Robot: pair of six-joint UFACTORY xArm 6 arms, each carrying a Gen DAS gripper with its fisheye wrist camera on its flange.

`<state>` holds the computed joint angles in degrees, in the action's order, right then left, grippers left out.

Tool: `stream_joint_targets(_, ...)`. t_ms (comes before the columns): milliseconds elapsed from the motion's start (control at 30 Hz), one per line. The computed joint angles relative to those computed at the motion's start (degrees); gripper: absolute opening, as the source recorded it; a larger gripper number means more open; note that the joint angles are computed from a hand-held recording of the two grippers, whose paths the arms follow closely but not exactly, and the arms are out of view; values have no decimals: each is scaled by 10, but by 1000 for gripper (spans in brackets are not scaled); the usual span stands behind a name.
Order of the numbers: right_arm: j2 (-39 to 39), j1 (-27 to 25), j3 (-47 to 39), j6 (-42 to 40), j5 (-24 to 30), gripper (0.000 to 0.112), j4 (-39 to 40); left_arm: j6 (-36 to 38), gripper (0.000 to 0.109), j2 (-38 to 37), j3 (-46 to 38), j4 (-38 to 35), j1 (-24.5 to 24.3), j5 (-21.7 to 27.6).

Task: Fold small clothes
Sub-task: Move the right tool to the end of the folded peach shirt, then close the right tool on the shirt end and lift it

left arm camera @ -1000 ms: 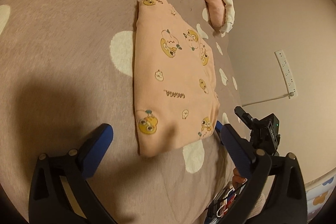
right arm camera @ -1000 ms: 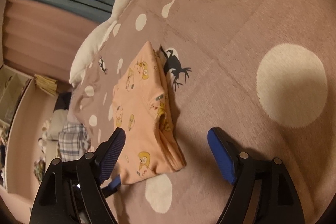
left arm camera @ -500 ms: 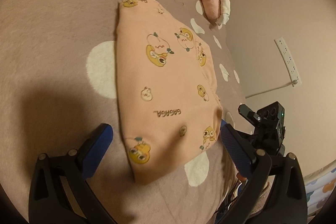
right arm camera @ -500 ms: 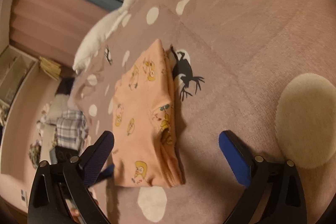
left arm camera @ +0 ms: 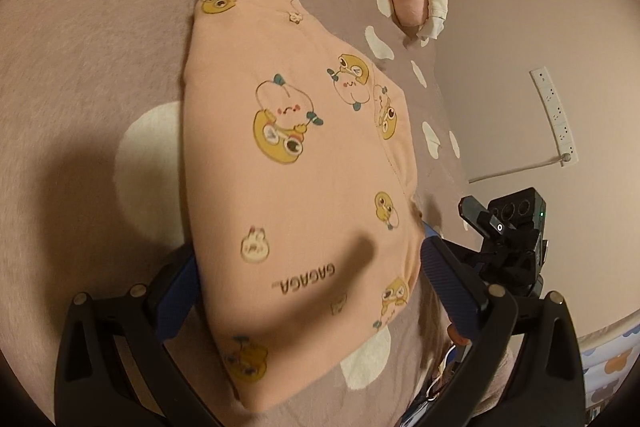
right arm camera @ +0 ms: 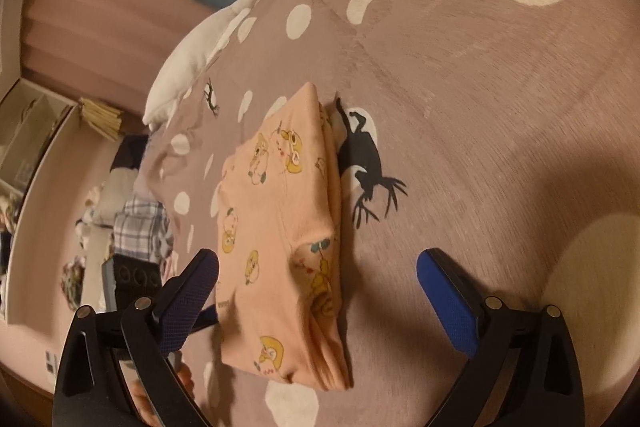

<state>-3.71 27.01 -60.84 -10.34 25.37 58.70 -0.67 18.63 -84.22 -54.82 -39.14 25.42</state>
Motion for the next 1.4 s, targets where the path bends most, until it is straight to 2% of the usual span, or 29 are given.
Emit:
stream_joint_targets(300, 59, 0, -72, -47, 44, 99, 23, 47, 103, 22, -25, -64, 10, 5)
stream_joint_targets(500, 118, 5, -138, -55, 77, 97, 22, 56, 103, 29, -37, -75, 14, 12)
stream_joint_targets(600, 137, -1, -162, -61, 93, 94, 38, 59, 103, 32, -40, -75, 15, 13)
stream_joint_targets(700, 158, -6, -186, -62, 114, 85, 38, 54, 103, 42, -52, -70, 16, 12)
stream_joint_targets(833, 177, -9, -206, -60, 122, 67, 22, 23, 102, 59, -75, -36, 16, 12)
stream_joint_targets(967, 164, -11, -183, -54, 108, 42, 12, 2, 101, 64, -79, -4, 11, 3)
stream_joint_targets(1033, 157, -11, -171, -55, 99, 35, 15, -18, 100, 67, -84, 22, 10, 2)
stream_joint_targets(1100, 154, -5, -167, -48, 85, 34, 8, -58, 97, 71, -90, 70, 8, 1)
stream_joint_targets(1200, 148, 9, -162, -14, 56, 32, -48, -129, 85, 74, -92, 161, 7, -2)
stream_joint_targets(1300, 142, 20, -157, 3, 32, 27, -86, -186, 71, 72, -88, 225, 7, -5)
stream_joint_targets(1400, 136, 29, -151, 19, 14, 25, -113, -216, 63, 70, -83, 263, 7, -9)
